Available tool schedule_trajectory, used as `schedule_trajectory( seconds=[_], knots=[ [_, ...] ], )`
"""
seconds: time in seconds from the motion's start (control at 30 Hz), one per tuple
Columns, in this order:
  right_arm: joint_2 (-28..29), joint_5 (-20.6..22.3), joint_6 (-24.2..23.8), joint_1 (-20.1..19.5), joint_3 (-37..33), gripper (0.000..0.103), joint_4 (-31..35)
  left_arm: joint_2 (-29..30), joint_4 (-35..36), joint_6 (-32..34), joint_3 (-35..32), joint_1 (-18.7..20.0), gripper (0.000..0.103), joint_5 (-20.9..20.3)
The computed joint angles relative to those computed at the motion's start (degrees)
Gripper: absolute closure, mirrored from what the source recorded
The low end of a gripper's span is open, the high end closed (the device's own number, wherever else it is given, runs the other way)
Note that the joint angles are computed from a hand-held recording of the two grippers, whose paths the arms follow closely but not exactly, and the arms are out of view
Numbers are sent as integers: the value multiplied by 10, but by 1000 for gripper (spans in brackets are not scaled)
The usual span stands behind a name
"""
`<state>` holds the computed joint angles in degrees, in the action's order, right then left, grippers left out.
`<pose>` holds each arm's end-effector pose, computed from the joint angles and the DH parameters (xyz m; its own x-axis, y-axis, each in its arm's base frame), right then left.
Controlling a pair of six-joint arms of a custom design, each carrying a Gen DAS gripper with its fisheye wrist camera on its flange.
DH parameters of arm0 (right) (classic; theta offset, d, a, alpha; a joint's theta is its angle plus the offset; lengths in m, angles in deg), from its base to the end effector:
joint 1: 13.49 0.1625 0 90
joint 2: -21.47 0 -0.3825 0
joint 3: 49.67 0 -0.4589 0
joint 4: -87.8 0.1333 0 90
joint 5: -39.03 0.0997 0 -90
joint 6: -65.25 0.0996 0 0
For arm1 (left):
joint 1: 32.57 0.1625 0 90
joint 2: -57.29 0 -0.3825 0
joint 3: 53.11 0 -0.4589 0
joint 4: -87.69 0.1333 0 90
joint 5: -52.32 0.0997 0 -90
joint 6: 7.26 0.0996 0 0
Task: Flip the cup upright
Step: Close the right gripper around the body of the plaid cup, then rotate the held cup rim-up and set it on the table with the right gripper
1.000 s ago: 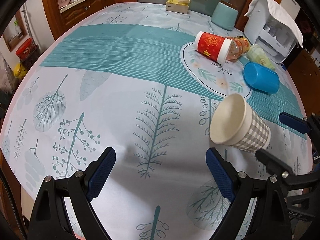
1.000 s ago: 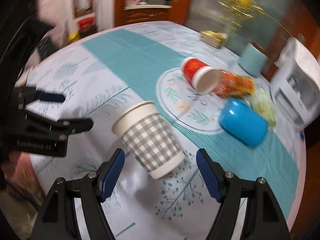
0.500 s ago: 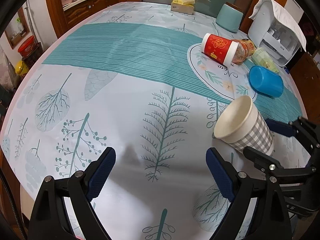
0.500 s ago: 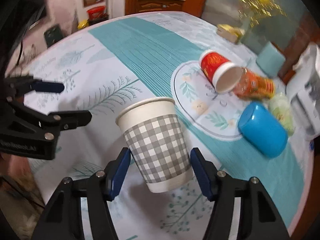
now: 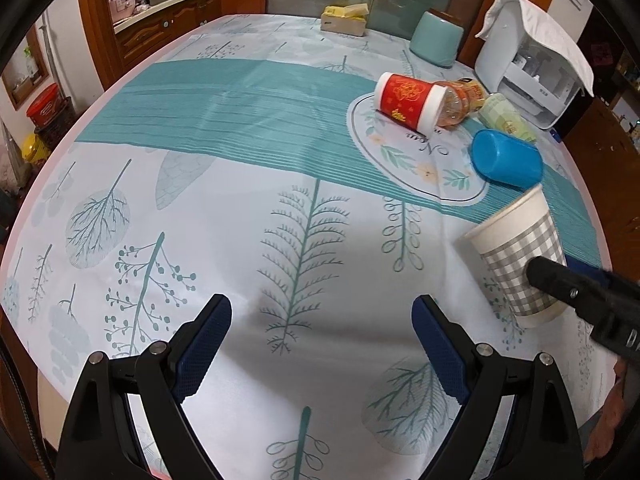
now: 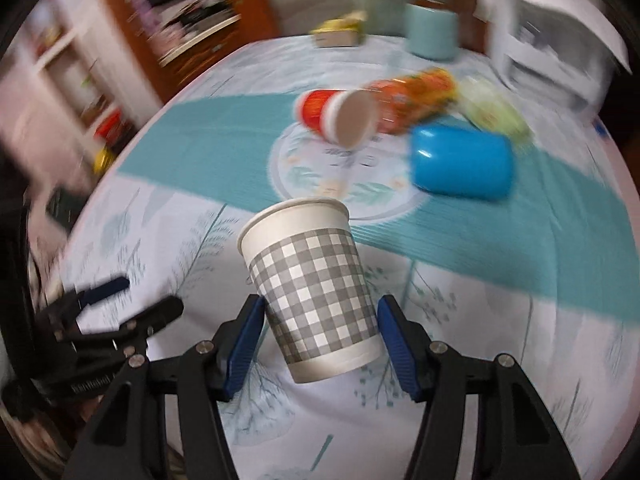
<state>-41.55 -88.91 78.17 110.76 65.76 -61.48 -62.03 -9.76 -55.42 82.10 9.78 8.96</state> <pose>0.3758 -0.4239 0.0737 -0.8007 -0.1899 0.5682 -0.3896 0.8855 -0.2531 -0.1146 -0.3829 0.2881 -0.8006 -0.1100 -0.5891 0.2018 0.8761 -0.4379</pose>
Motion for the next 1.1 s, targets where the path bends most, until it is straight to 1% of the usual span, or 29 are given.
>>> schedule_trajectory(
  seconds=[0.03, 0.17, 0.27, 0.4, 0.47, 0.53, 0.6, 0.8, 0.9, 1.0, 1.1],
  knots=[
    [-12, 3, 37, -3, 11, 44, -2, 0, -1, 1, 1, -3, 12, -2],
    [-47, 32, 139, -17, 53, 44, -33, 1, -2, 3, 1, -11, 12, -9],
    [-63, 53, 199, -29, 84, 44, -62, 1, 1, 4, 3, -20, 12, -9],
    [-73, 67, 268, -43, 113, 44, -96, 2, 4, 2, 5, -27, 12, -15],
    [-78, 95, 303, -54, 130, 43, -118, 3, 6, 1, 6, -30, 12, -17],
    [-74, 110, 311, -57, 135, 42, -138, 3, 7, 0, 7, -33, 12, -19],
    [-71, 111, 312, -54, 134, 42, -140, 4, 9, 1, 7, -35, 12, -21],
    [-66, 137, 291, -59, 133, 42, -136, 7, 9, 4, 5, -43, 12, -20],
    [-73, 147, 281, -64, 146, 42, -156, 7, 9, 4, 4, -43, 12, -22],
    [-78, 146, 274, -63, 152, 42, -165, 10, 11, 5, 3, -43, 12, -24],
    [-83, 144, 266, -62, 154, 34, -157, 14, 11, 6, 2, -45, 12, -27]
  ],
)
